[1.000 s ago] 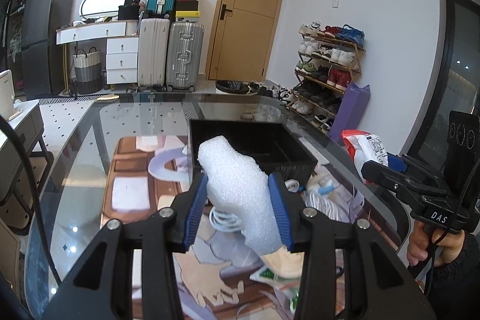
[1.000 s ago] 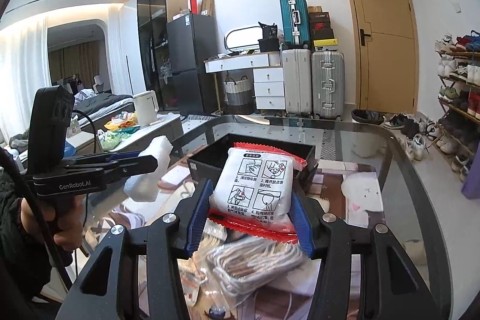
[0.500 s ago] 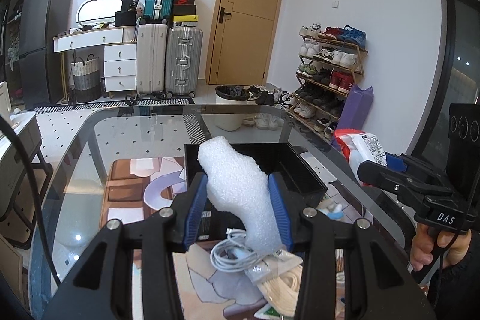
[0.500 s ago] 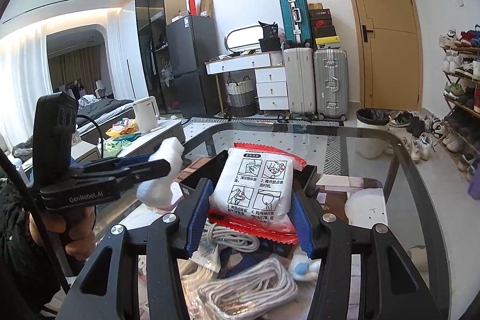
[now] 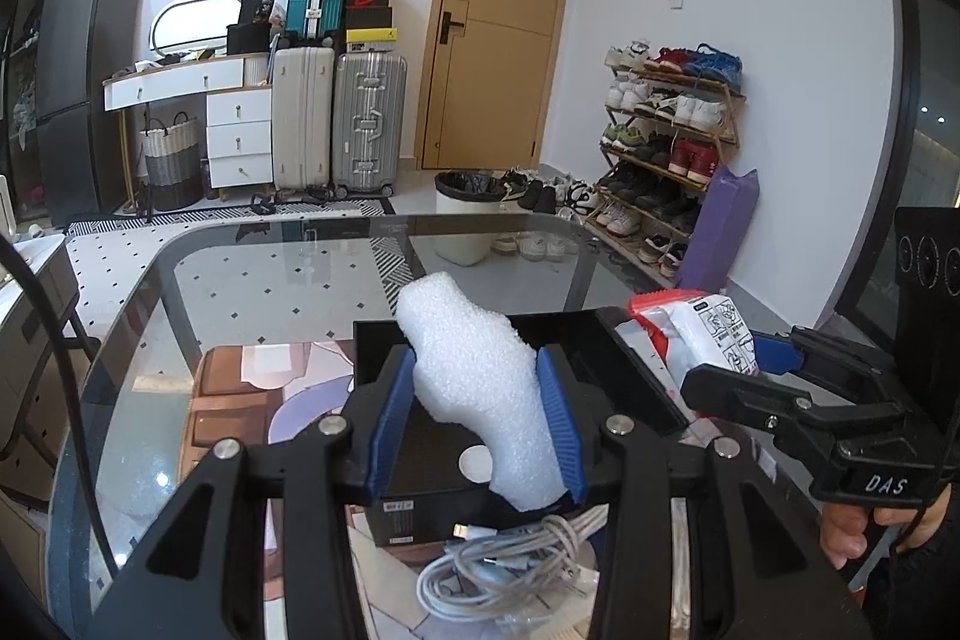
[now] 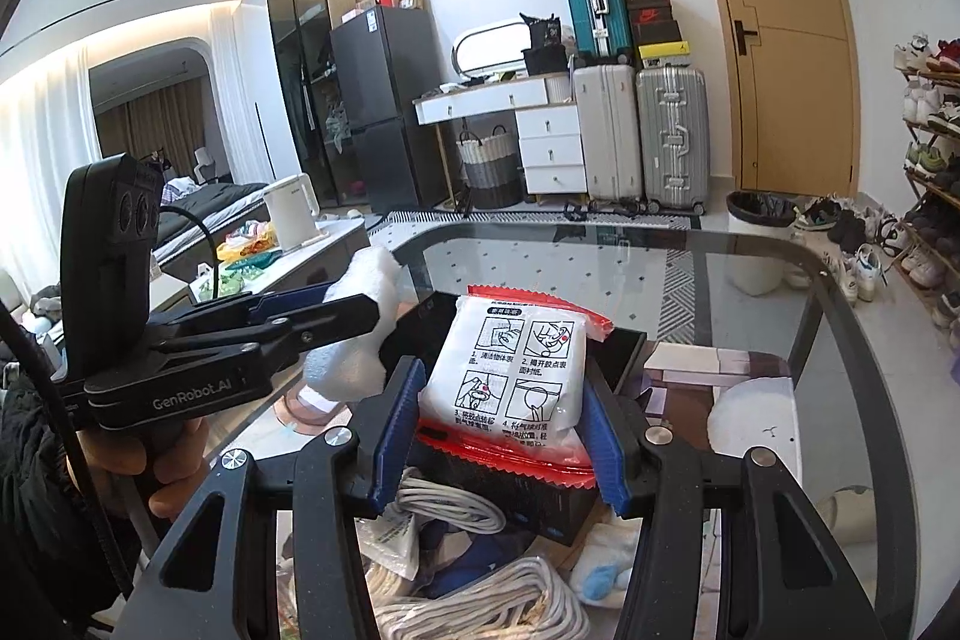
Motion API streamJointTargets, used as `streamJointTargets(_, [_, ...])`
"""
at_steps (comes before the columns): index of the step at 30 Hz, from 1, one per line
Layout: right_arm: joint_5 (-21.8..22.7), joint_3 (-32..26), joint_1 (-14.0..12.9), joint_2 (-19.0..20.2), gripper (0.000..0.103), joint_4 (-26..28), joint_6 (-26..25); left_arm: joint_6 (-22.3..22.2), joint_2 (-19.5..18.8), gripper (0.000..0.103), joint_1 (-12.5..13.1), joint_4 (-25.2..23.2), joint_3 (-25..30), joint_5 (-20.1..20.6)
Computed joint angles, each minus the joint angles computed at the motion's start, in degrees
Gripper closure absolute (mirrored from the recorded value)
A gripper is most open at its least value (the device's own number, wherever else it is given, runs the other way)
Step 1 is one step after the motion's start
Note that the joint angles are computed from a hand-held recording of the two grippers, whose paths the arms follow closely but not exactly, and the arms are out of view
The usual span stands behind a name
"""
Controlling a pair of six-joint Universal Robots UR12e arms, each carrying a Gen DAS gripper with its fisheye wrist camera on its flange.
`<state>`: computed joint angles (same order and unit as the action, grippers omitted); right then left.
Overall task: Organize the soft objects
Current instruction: 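Carry the foam piece with the left tool into the black box while the right tool carries the packet there, then open both tools to release foam and packet into the black box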
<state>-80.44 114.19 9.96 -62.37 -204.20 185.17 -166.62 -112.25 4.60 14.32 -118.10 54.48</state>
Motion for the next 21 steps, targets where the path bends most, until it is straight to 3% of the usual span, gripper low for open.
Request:
streamJointTargets(11, [2.4, -4.1, -0.8, 2.5, 0.052, 5.5, -2.1, -0.2, -2.7, 0.061, -1.3, -1.9, 2.5, 3.1])
streamJointTargets(19, [3.6, -6.8, -1.1, 4.4, 0.052, 9.7, -3.5, 3.8, -3.1, 0.063, -2.5, -6.7, 3.2, 6.3])
streamJointTargets(21, [4.2, -7.5, -1.1, 4.8, 0.052, 11.1, -3.8, 5.9, -3.0, 0.064, -3.2, -5.4, 2.6, 8.3])
